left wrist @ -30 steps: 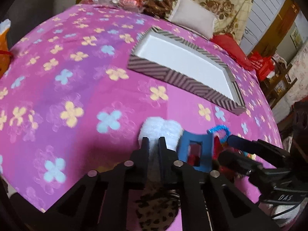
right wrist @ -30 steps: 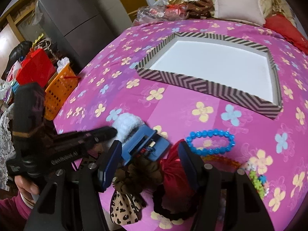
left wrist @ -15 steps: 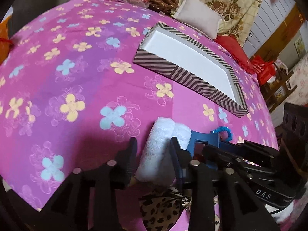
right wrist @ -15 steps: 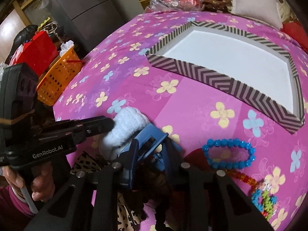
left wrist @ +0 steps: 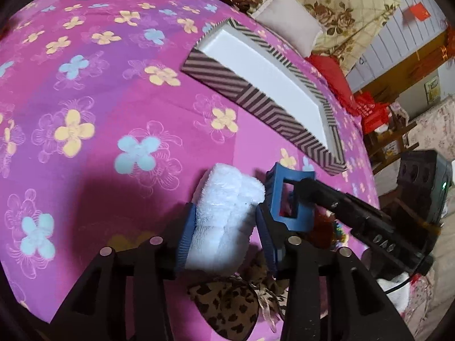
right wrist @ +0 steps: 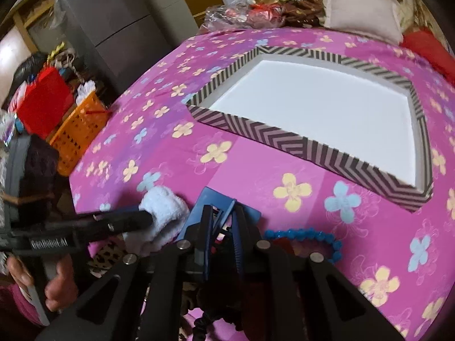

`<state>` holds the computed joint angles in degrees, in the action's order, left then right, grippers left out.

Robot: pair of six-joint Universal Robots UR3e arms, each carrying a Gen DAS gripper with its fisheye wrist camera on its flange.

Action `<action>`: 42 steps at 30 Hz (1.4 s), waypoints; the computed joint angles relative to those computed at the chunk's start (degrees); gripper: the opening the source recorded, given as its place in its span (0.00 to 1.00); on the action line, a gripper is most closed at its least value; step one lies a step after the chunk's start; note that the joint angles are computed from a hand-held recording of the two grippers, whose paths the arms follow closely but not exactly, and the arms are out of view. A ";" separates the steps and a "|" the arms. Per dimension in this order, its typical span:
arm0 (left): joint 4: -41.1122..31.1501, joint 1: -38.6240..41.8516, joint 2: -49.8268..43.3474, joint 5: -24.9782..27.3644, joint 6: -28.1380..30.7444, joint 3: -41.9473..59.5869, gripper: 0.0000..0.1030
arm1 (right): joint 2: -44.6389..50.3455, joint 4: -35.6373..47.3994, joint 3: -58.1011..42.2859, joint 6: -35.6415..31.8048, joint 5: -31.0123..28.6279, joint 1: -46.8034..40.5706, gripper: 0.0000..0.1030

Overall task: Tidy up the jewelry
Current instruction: 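Grasp the white scrunchie with the left tool while the right tool grasps the blue claw clip, then carry both items into the striped tray and open both tools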

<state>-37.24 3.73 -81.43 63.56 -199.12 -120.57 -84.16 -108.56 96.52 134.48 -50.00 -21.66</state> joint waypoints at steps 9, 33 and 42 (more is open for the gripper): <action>1.58 -4.30 -2.19 6.40 2.47 2.70 0.18 | -0.39 -0.48 2.00 2.52 -1.86 0.91 0.47; 1.72 -3.50 0.61 14.93 0.13 3.13 0.16 | 2.12 -16.68 3.54 12.39 -11.84 11.41 0.72; 0.58 -5.11 -2.89 16.80 1.29 9.56 0.16 | 1.24 -11.95 0.53 6.57 -6.04 7.45 0.50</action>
